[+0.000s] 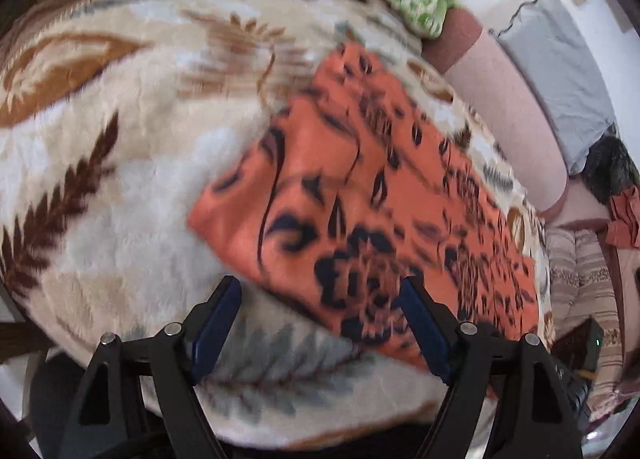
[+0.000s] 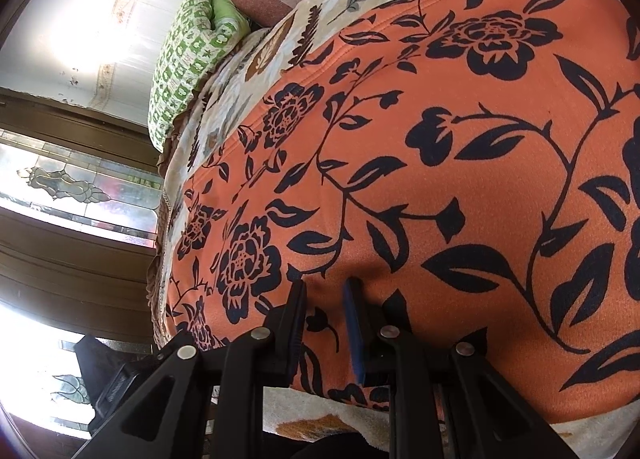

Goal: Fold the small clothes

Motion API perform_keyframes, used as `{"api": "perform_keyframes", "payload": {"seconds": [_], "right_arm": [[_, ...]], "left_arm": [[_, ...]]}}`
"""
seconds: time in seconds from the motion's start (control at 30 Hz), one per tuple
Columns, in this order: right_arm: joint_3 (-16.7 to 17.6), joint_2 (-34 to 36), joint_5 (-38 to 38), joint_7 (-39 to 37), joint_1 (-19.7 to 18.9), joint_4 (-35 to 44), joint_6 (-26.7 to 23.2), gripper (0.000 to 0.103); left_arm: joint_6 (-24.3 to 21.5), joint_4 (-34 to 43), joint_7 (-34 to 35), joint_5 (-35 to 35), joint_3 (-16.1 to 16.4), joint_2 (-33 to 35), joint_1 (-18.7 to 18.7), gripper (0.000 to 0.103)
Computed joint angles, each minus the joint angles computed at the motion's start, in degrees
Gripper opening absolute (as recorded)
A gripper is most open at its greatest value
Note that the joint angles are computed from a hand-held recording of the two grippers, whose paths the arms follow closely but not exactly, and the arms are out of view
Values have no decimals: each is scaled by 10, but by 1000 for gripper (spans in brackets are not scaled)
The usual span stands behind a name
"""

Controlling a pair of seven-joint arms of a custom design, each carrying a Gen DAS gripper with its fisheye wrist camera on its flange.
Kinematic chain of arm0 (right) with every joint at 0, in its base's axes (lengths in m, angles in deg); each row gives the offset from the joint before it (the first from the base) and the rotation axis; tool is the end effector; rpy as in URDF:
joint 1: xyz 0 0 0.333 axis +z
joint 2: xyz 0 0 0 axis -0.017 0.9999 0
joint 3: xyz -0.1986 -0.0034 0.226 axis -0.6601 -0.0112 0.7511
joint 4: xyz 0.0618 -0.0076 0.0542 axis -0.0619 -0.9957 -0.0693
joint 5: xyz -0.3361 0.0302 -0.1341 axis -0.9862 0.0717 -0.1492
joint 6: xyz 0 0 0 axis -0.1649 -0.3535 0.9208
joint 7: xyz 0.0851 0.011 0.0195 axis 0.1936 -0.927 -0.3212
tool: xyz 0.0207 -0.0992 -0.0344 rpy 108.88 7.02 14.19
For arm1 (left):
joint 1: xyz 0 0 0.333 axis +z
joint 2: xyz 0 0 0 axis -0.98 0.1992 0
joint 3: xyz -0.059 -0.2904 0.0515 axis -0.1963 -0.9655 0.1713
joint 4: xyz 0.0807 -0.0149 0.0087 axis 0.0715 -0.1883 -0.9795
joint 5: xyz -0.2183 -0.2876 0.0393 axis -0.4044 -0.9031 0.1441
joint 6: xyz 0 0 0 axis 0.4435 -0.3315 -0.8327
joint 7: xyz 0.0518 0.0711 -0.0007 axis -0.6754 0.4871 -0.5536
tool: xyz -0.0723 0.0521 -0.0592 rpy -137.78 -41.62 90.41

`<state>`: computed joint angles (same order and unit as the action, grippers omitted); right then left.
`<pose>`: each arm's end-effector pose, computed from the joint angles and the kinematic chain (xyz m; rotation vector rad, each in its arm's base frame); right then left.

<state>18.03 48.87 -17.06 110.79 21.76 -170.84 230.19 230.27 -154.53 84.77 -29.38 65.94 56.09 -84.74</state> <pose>0.5016 0.3142 0.4541 -1.5244 1.7899 0.4749 0.4002 -0.1877 0.5062 -2.5915 1.2799 -0.9221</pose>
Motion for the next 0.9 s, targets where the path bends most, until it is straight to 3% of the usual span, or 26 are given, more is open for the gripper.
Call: {"api": "perform_keyframes", "payload": {"seconds": [0.13,0.17,0.2,0.37,0.6,0.77,0.9], "right_arm": [[0,0,8,-8,-1,0,-1,22],[0,0,8,-10,-1,-1,0,22],[1,0,9,-11,-1,-2,1,22],[3,-3,45,-47,-4,-8,6,21],[-15,-25,213,-160,-26,-31,-59,21],[-49,-83,259,-230,-35,-78,-50,26],[-88,-138,288,-277,-55,-120,-34,26]], "left_arm": [[56,3,-16,11,-4,29,21,62],[66,4,-20,19,-8,34,27,51],[81,4,-16,20,-5,41,26,34],[71,25,-7,46,-11,54,32,16],[-3,151,27,171,-42,77,40,13],[-60,301,68,240,-51,158,-2,12],[-107,467,110,286,-65,286,-62,12]]}}
